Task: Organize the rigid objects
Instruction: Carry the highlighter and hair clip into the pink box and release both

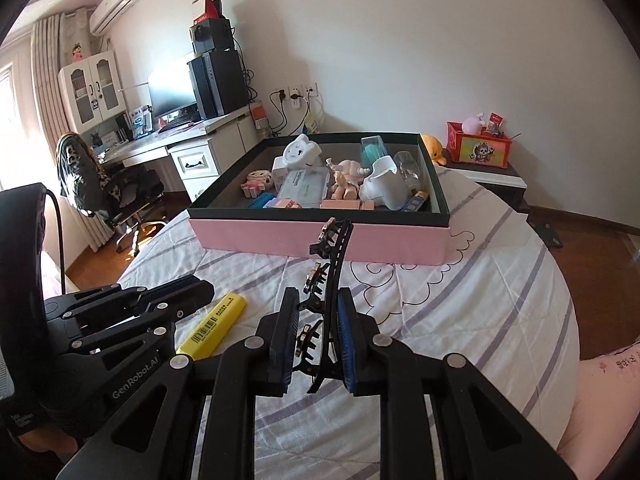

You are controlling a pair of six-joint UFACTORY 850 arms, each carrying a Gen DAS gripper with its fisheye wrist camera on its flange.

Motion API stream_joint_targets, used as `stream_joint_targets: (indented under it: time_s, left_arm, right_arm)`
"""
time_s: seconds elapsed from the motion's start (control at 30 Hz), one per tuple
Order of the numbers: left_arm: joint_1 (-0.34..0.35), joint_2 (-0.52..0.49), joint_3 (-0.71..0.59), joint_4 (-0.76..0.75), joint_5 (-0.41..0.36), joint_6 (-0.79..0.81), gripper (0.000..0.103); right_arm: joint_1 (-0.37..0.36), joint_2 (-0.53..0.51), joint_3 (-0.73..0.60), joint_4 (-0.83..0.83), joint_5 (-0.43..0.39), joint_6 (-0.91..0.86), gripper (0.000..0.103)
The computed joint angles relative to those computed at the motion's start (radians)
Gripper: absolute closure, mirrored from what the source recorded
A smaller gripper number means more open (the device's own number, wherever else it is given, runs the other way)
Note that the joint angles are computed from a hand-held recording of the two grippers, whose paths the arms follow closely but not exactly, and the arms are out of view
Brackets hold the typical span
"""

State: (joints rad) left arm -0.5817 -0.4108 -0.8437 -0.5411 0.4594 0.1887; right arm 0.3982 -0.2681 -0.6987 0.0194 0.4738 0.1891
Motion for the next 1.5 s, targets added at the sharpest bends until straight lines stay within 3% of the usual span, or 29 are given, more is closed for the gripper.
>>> stream_joint_targets:
  time_s: [0.2,0.3,0.47,0.53,0.6,0.63,0.67,0.73,0.97,1.23,1.37,1.5]
  left_arm:
    - [0.013,-0.004,0.013,0.025,-0.024,-0.033,0.095]
    - [0.015,-0.030,-0.003,0.048,-0.082,-0.020,0.094]
    - [-0.003,-0.050,-0.021,-0.070,-0.079,0.087,0.093]
    - [-0.004,-0.052,-0.029,-0.068,-0.094,0.098,0.084]
    - [0.002,-0.052,-0.029,0.003,-0.103,0.018,0.063]
    - [0.004,-0.054,-0.032,0.019,-0.114,-0.006,0.062]
    - [0.001,-0.062,-0.037,0.000,-0.110,0.012,0.062]
    - [-0.005,-0.084,-0.058,-0.112,-0.117,0.131,0.076]
    - [-0.006,-0.060,-0.044,-0.092,-0.084,0.111,0.077]
    - [-0.003,-0.003,-0.094,-0.141,-0.026,0.252,0.077]
    - [0.025,-0.039,-0.189,-0.164,-0.050,0.334,0.077]
    - [0.068,-0.131,-0.328,-0.246,-0.113,0.439,0.077]
  right_arm:
    - [-0.010,-0.019,-0.007,-0.064,0.002,0.063,0.084]
    - [-0.014,-0.028,-0.010,-0.085,-0.008,0.078,0.084]
    - [-0.016,-0.043,-0.016,-0.120,-0.017,0.115,0.084]
    - [-0.010,-0.044,-0.016,-0.118,-0.019,0.117,0.084]
    - [-0.009,-0.045,-0.018,-0.124,-0.021,0.124,0.084]
    - [-0.007,-0.044,-0.017,-0.120,-0.021,0.120,0.084]
    - [-0.006,-0.044,-0.017,-0.119,-0.021,0.120,0.083]
    - [-0.005,-0.046,-0.018,-0.120,-0.020,0.122,0.084]
    - [-0.001,-0.041,-0.019,-0.115,-0.017,0.110,0.084]
    - [-0.011,-0.018,-0.052,-0.084,-0.018,0.036,0.083]
    - [-0.035,-0.043,-0.125,-0.098,-0.034,0.007,0.083]
    - [-0.063,-0.125,-0.247,-0.222,-0.067,0.100,0.083]
